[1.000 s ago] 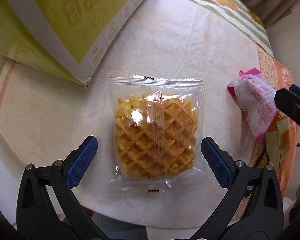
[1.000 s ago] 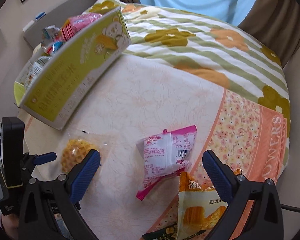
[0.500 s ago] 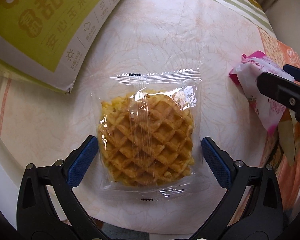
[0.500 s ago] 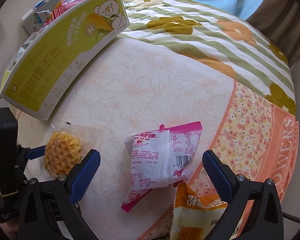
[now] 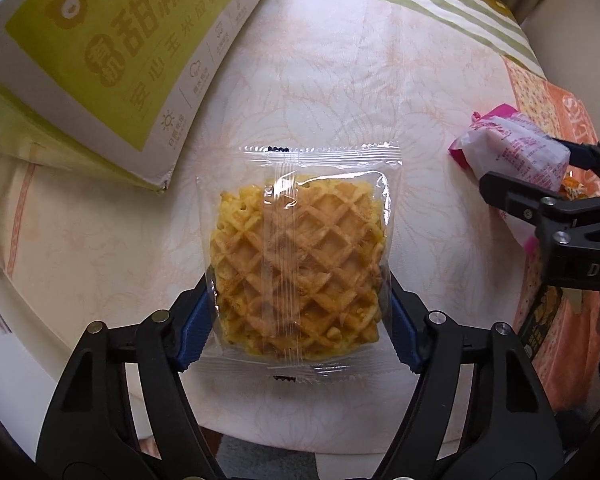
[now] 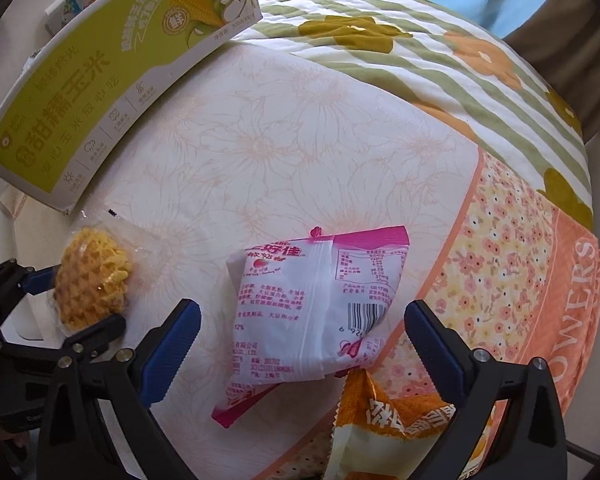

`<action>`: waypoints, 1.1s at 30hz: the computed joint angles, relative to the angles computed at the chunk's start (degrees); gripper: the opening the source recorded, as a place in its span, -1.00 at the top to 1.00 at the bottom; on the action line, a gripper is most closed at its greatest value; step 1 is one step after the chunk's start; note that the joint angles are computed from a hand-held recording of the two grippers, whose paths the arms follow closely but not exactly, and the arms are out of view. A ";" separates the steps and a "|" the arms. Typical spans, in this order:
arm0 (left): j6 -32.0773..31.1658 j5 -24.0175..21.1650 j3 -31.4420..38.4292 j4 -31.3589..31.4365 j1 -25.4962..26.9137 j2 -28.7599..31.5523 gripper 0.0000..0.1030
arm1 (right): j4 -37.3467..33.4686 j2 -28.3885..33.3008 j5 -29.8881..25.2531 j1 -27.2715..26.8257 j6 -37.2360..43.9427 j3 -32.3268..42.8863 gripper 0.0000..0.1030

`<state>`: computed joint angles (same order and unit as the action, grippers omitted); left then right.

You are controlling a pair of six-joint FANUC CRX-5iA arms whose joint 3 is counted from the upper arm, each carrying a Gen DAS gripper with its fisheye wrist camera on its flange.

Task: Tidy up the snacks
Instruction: 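Carry both packs over the cardboard box and open both grippers to drop them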

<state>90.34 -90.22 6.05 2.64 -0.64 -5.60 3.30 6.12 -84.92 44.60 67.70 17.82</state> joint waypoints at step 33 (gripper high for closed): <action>-12.39 -0.22 7.52 5.39 6.44 -7.99 -0.38 | 2.10 -6.79 4.63 3.57 -11.75 0.44 0.04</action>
